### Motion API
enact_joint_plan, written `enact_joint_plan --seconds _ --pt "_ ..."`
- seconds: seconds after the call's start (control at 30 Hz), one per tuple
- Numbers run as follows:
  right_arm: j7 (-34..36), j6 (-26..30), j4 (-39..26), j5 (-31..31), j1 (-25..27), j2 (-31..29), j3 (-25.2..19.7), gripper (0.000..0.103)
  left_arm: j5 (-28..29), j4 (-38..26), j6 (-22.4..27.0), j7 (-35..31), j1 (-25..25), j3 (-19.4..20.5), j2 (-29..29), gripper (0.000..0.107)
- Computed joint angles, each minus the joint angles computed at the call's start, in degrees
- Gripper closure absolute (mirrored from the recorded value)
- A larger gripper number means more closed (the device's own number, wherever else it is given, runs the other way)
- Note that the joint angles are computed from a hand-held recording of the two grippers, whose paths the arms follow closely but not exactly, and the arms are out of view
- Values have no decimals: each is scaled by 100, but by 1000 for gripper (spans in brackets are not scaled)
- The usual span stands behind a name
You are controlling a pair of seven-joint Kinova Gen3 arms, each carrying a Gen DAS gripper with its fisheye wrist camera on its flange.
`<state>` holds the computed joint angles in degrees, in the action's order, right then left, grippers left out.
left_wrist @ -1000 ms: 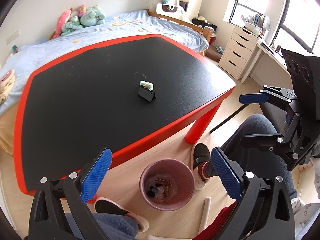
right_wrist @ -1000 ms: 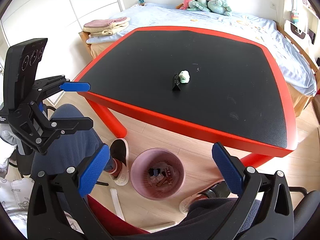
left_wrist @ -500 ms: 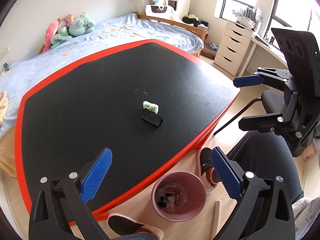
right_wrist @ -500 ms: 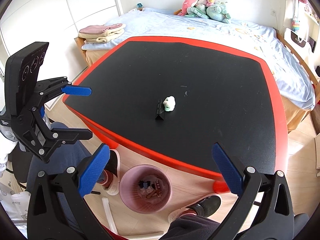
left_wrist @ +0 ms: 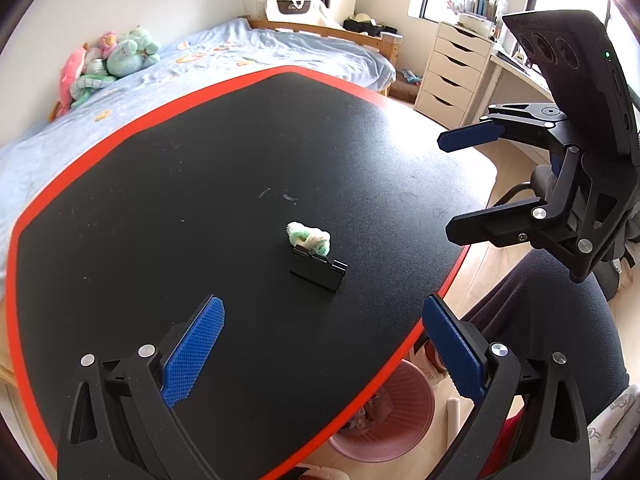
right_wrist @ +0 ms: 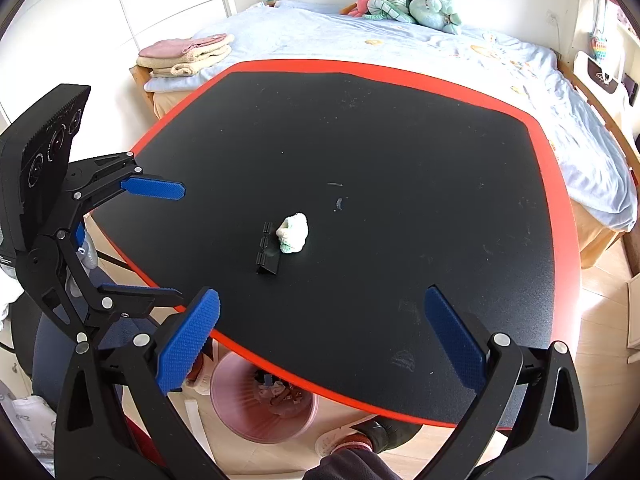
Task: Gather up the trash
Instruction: 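Move both open grippers toward the black item and plush toy, then grasp the black item with the left gripper while the right grasps the plush toy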
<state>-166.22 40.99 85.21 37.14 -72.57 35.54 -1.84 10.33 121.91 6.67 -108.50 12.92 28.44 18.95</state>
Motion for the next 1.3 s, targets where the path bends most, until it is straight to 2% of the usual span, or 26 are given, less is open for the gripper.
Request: enact_joint_plan --seconds 0.13,0.47,0.63,0.73,0.8,0.87,0.9,1.0,1.03,1.1,1.23,1.3 --pt "212 -128 -48 -135 189 117 -48 3 -170 -220 63 -159 27 -24 323 12" --pt "638 -347 -124 -477 409 324 61 3 -386 -412 -79 -714 -512 590 935 12" --pt "810 -480 -110 -628 502 370 113 3 -499 -466 -136 -861 -612 701 1097 13" --pt "900 -579 -77 -710 544 385 138 3 -586 -409 -301 -929 -800 908 1175 14" --pt "958 -599 -80 -759 550 397 155 3 -653 -412 -331 -931 -897 1023 1231 22" --pt "1013 -620 -95 -800 560 414 173 3 -717 -469 -283 -905 -780 905 1235 28" --pt "1058 -603 -162 -828 573 451 171 3 -743 -495 -249 -918 -804 938 1267 35" --pt "1114 -616 -183 -874 553 467 194 3 -775 -464 -297 -958 -900 1055 1305 41" --pt "1150 -620 -196 -892 562 479 191 3 -788 -459 -295 -965 -939 1099 1320 47" --pt "1247 -599 -270 -941 591 524 174 3 -809 -473 -244 -964 -889 1045 1318 54" --pt "1371 -615 -338 -1022 607 578 181 3 -798 -464 -218 -993 -917 1061 1307 66" --pt "1428 -621 -380 -1061 616 609 183 3 -788 -447 -219 -1014 -935 1074 1301 66"
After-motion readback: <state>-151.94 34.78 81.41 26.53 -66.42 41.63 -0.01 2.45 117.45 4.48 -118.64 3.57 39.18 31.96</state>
